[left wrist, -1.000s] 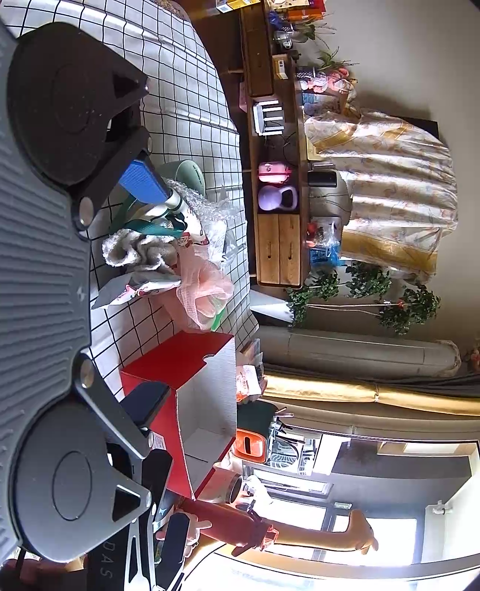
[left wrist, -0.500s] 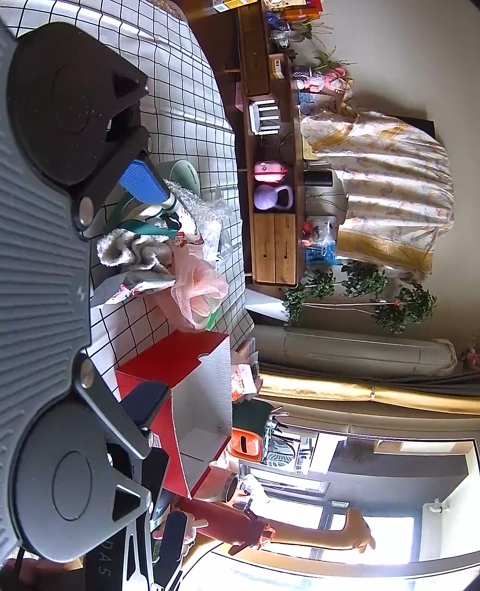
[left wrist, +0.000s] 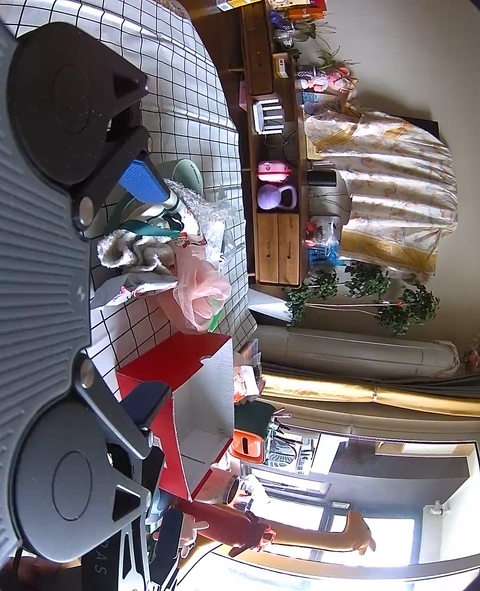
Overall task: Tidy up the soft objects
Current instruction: 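Move both grippers toward the pile of soft items beside the red box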
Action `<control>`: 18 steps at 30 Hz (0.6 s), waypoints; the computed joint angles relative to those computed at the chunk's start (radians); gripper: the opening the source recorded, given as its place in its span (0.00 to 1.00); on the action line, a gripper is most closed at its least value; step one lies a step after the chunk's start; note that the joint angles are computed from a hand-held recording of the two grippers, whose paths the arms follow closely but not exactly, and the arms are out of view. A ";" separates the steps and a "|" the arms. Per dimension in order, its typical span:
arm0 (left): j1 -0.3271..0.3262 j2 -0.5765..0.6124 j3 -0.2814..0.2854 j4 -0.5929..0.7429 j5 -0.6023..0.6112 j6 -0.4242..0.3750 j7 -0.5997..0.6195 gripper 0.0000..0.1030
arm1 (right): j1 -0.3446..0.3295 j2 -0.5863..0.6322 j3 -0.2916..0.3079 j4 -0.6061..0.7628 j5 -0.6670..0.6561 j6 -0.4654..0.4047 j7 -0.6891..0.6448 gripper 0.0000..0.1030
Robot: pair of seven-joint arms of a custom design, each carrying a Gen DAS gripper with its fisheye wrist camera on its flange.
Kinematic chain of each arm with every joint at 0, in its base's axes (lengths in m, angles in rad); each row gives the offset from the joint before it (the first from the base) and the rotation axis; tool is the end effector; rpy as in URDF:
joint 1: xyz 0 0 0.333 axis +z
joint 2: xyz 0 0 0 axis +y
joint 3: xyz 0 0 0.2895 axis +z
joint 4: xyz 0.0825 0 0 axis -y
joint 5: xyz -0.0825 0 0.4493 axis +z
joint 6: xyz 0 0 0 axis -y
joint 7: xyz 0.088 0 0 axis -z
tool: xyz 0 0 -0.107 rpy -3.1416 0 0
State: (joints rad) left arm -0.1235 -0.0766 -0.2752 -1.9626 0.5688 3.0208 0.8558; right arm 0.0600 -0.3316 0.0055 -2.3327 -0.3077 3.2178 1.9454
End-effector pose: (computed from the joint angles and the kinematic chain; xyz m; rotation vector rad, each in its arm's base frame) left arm 0.5762 -0.2915 0.5878 -1.3930 1.7385 -1.2138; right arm 0.5524 0.0656 0.5624 -1.4570 1.4358 -0.9183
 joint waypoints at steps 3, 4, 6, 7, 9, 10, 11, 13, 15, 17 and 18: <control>-0.003 0.012 0.005 0.007 -0.016 -0.002 0.013 1.00 | 0.049 0.019 -0.046 0.014 0.012 -0.006 -0.029 1.00; -0.004 0.016 0.007 0.010 -0.015 -0.005 0.012 1.00 | 0.085 0.026 -0.078 0.020 0.024 -0.010 -0.049 1.00; -0.006 0.025 0.012 0.018 -0.003 -0.008 0.000 1.00 | 0.201 0.040 -0.180 0.033 0.070 -0.015 -0.121 1.00; -0.006 0.032 0.016 0.020 0.007 -0.005 -0.011 1.00 | 0.259 0.046 -0.231 0.039 0.096 -0.016 -0.165 1.00; -0.014 0.047 0.027 0.032 -0.004 -0.006 -0.005 1.00 | 0.375 0.059 -0.330 0.057 0.151 -0.021 -0.259 1.00; -0.020 0.057 0.034 0.040 -0.029 -0.011 0.017 1.00 | 0.421 0.066 -0.369 0.067 0.177 -0.029 -0.300 1.00; -0.028 0.067 0.040 0.047 -0.055 -0.018 0.042 1.00 | 0.470 0.072 -0.410 0.077 0.208 -0.039 -0.343 1.00; -0.043 0.087 0.051 0.066 -0.107 -0.045 0.097 1.00 | 0.574 0.084 -0.498 0.101 0.283 -0.069 -0.438 1.00; -0.057 0.104 0.063 0.082 -0.128 -0.066 0.120 1.00 | 0.682 0.093 -0.588 0.123 0.373 -0.100 -0.550 1.00; -0.068 0.123 0.076 0.099 -0.138 -0.077 0.128 1.00 | 0.751 0.106 -0.645 0.143 0.451 -0.123 -0.639 0.99; -0.072 0.135 0.084 0.109 -0.139 -0.079 0.131 1.00 | 0.771 0.113 -0.661 0.152 0.483 -0.134 -0.675 0.99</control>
State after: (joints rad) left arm -0.1960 0.0582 -0.1912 -1.8533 0.4294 2.9418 0.9867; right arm 0.8310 -0.2189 -0.6555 -2.1810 0.1758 3.0837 1.2703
